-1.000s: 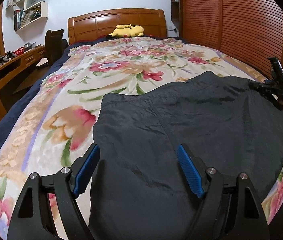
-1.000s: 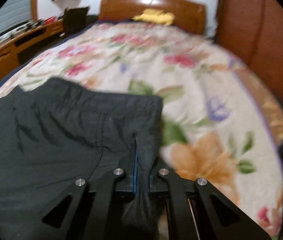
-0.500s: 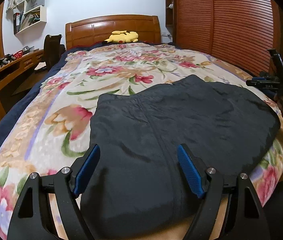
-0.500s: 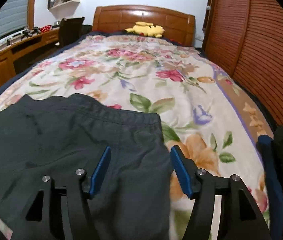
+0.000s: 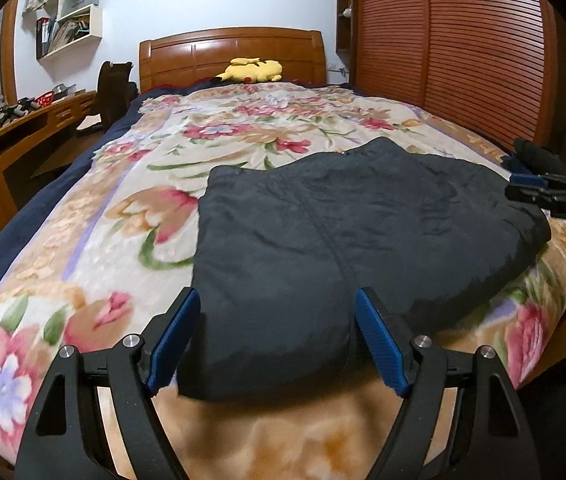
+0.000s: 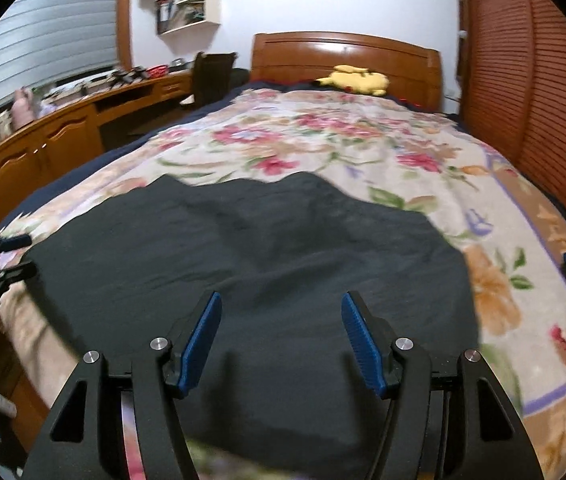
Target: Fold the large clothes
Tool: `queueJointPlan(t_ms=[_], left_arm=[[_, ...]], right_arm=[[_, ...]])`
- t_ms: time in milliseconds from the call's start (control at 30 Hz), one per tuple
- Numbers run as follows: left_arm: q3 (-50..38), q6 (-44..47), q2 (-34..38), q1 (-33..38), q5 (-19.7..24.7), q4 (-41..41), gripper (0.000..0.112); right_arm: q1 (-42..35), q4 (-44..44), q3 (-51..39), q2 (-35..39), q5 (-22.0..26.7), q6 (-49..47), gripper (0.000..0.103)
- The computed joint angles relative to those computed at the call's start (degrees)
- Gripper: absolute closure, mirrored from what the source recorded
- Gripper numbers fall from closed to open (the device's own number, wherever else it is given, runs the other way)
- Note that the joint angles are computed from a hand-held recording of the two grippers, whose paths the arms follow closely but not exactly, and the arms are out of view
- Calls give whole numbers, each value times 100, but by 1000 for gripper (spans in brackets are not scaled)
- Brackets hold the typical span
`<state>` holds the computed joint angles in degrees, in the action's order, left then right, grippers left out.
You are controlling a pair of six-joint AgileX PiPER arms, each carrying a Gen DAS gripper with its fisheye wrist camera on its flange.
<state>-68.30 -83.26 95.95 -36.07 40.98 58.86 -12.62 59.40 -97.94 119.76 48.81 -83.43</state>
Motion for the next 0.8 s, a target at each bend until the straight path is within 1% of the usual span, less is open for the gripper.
queueJointPlan(t_ms=[67,133,233,333,433,533,600,667,733,800], left_arm=[[105,-38,-69,-22,39,-29,32],[169,-67,-101,-63,131,-34,32],[278,-308,-108,-122,299,50,32],[382,-561,-87,-107,293,13,32],[413,-635,-23,-88,313,-105,32],[411,-644,7,-106,389,-208,32],[439,-695,-16,-98,390,-266,32],[428,-722,-25,-60,379,-355,32],[415,-755,-28,-32,387,-415,32],[451,-849,-42,-3,341,-438,32]], right_arm=[[18,74,271,-125,-5,-174,39],[6,79,346,-150,68,-192,39],[4,147,379,-112,204,-321,39],[60,100,142,126,301,-278,39],[57,251,167,275,202,-484,39],[18,422,204,449,206,-724,39],[-74,925,493,477,121,-1447,39],[-150,1332,706,516,151,-1843,39],[-104,1327,792,453,1,-1950,39],[-34,1067,755,385,-115,-1798,39]])
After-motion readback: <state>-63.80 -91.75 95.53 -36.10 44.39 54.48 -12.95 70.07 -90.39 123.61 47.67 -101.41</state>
